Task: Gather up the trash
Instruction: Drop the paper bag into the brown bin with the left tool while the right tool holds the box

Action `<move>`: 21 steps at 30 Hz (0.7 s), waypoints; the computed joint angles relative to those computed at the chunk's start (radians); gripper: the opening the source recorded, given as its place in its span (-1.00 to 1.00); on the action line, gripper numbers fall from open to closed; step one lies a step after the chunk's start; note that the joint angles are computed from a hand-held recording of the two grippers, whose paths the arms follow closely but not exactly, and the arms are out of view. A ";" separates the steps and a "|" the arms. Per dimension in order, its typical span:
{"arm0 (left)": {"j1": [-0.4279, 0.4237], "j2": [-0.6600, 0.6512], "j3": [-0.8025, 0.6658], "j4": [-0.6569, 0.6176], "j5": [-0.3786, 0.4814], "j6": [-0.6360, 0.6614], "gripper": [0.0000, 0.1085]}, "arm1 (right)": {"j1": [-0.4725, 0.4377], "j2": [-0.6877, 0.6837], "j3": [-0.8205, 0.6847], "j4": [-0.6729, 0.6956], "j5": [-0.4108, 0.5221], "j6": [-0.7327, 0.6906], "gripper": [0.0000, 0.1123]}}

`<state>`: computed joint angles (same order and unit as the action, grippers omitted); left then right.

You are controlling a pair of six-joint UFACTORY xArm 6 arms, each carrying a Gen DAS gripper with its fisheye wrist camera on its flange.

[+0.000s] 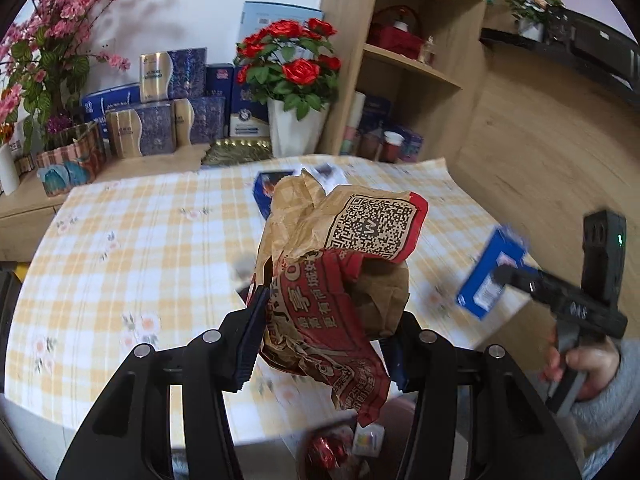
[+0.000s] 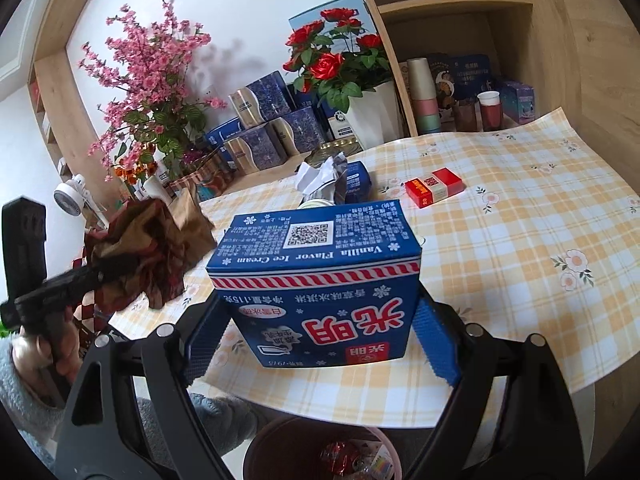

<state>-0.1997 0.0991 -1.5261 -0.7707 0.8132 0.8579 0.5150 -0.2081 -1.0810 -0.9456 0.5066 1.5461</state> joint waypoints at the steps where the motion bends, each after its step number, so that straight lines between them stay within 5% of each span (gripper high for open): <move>1: 0.001 -0.032 0.041 -0.002 0.002 0.015 -0.07 | 0.014 -0.009 0.002 -0.008 0.016 0.004 0.49; 12: -0.006 -0.259 0.336 0.031 0.045 0.114 -0.07 | 0.099 -0.081 0.034 -0.047 0.102 0.059 0.49; 21: -0.025 -0.322 0.454 0.089 0.073 0.142 -0.07 | 0.138 -0.125 0.067 -0.055 0.145 0.083 0.49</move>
